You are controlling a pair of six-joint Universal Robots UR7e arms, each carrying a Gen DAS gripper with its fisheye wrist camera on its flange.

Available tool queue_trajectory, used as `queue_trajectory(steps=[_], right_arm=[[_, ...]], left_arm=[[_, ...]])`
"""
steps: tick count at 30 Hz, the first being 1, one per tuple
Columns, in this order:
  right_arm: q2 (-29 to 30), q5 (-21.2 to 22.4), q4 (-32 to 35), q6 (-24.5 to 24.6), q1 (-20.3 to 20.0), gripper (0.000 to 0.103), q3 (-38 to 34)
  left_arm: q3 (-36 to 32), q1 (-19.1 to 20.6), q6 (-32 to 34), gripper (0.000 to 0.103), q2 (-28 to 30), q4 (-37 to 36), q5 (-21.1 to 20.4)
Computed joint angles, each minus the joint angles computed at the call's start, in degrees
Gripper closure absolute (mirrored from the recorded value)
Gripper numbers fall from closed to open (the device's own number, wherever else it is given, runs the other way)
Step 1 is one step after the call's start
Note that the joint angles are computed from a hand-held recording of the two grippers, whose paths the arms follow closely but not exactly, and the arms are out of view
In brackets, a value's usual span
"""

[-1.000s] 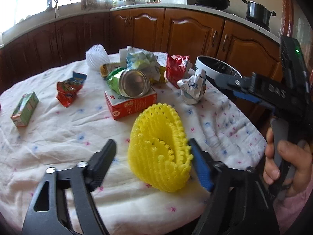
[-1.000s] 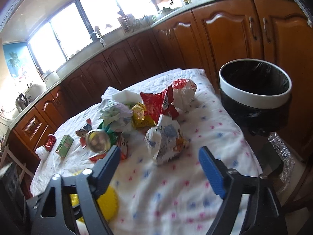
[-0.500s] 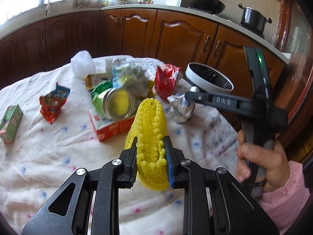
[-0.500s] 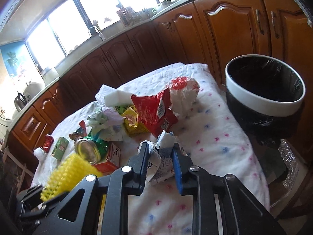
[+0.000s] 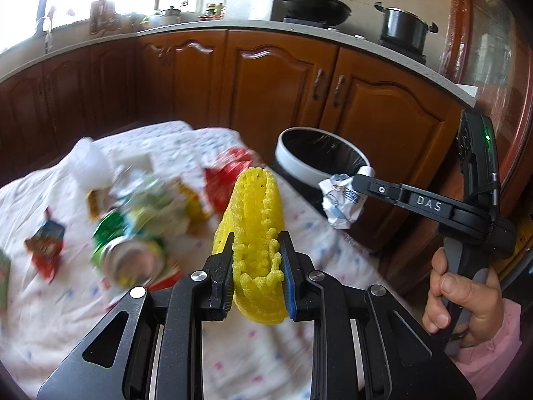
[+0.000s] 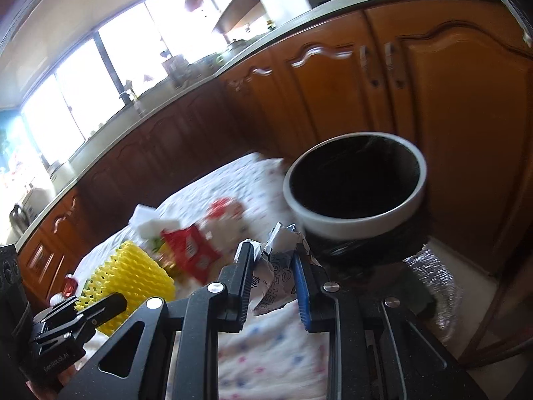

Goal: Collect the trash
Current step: 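Carry both items over the trash bin and open both tools to drop them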

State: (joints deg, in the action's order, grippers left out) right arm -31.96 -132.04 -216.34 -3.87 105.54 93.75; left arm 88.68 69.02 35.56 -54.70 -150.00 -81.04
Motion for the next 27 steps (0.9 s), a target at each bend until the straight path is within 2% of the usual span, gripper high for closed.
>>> queue_trajectory(steps=[5, 15, 27], right_arm=[[-2.11, -0.58, -0.99, -1.05, -1.14, 0.079, 0.8], [-4.46, -1.42, 0.42, -4.73, -3.76, 0.079, -2.38], [-5.94, -0.97, 6.18, -4.06, -7.06, 0.079, -4.82]], left_arm=[[-3.4, -1.99, -1.15, 0.081, 3.68, 0.5, -0.36], [-11.5, -5.7, -3.55, 0.081, 10.95, 3.55, -1.53], [-25.2, -8.32, -6.5, 0.081, 22.65, 11.28, 0.32]])
